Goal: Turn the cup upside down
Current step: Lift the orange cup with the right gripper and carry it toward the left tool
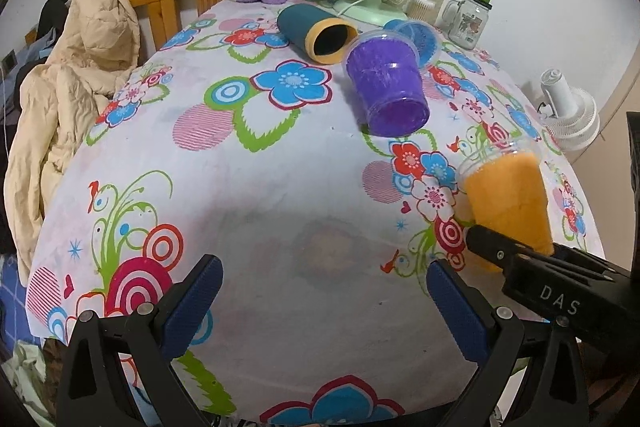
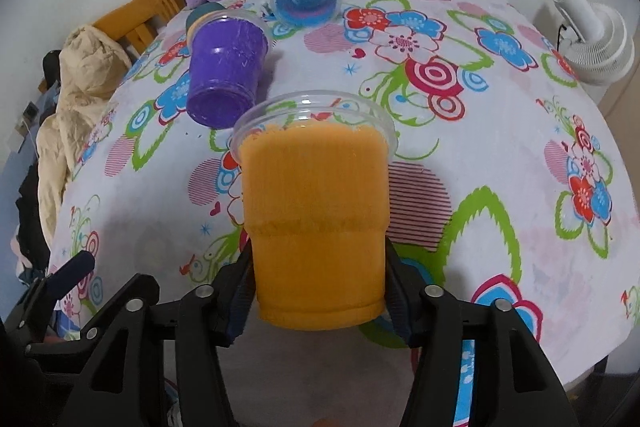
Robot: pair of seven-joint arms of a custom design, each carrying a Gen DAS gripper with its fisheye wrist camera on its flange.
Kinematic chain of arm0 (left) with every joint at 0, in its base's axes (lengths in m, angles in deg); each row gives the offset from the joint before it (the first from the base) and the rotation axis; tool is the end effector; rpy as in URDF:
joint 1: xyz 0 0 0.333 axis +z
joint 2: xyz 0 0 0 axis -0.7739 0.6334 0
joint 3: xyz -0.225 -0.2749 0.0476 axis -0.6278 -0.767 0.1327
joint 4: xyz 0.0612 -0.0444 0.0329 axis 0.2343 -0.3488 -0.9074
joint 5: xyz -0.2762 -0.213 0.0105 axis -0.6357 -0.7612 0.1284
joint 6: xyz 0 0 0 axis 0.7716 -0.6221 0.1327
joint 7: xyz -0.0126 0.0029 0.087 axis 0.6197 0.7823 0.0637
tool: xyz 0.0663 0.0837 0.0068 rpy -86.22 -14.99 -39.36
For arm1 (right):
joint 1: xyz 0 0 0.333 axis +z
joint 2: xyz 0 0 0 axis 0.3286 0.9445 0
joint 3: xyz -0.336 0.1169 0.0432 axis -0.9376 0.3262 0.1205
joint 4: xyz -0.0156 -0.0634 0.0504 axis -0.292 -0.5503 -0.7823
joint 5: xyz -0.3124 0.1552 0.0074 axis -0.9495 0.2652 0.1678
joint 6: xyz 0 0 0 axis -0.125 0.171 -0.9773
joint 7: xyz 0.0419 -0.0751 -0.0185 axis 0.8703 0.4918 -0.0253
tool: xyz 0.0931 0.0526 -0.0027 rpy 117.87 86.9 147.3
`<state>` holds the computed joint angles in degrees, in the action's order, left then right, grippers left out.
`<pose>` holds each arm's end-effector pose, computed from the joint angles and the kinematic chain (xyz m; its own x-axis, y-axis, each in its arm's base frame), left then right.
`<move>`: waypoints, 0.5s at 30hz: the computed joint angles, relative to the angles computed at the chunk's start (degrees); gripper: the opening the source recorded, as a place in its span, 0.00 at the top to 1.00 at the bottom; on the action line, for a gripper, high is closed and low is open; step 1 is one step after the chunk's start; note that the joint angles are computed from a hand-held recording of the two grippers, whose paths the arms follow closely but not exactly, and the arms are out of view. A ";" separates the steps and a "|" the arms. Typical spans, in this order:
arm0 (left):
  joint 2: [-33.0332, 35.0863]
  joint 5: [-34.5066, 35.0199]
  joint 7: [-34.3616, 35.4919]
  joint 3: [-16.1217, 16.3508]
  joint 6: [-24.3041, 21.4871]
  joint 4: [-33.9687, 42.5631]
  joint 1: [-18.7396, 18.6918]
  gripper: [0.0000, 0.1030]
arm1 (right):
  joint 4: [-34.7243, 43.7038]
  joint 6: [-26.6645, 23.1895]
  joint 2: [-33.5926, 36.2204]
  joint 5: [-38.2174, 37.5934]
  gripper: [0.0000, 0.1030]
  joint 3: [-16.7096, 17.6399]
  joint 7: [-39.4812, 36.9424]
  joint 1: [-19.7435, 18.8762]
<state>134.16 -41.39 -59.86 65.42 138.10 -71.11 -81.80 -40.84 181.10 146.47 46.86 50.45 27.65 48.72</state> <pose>0.6654 -0.4232 0.3204 0.1555 -0.9770 0.1460 -0.8128 -0.2105 -0.5432 0.7284 0.4015 0.3335 0.2030 -0.9680 -0.1474 -0.8958 -0.1229 -0.4270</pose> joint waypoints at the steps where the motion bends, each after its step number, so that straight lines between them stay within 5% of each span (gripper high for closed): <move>1: 0.01 0.08 -0.03 0.10 -0.08 0.10 -0.10 0.00 | -0.65 0.55 -0.39 0.08 0.36 0.17 -0.39 -0.11; 11: 0.07 -0.26 -0.13 -0.04 -0.22 1.69 0.00 0.00 | -16.20 11.38 -9.81 8.23 0.26 6.22 -9.31 -5.26; 15: 1.43 -0.86 1.87 -0.68 -1.22 5.00 -0.18 0.00 | -25.39 18.56 -15.64 10.76 0.22 5.62 -11.23 -6.10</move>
<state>135.60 -42.25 -57.99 64.74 136.88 -66.12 -81.98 -66.23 199.66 130.83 57.62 56.07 16.42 42.62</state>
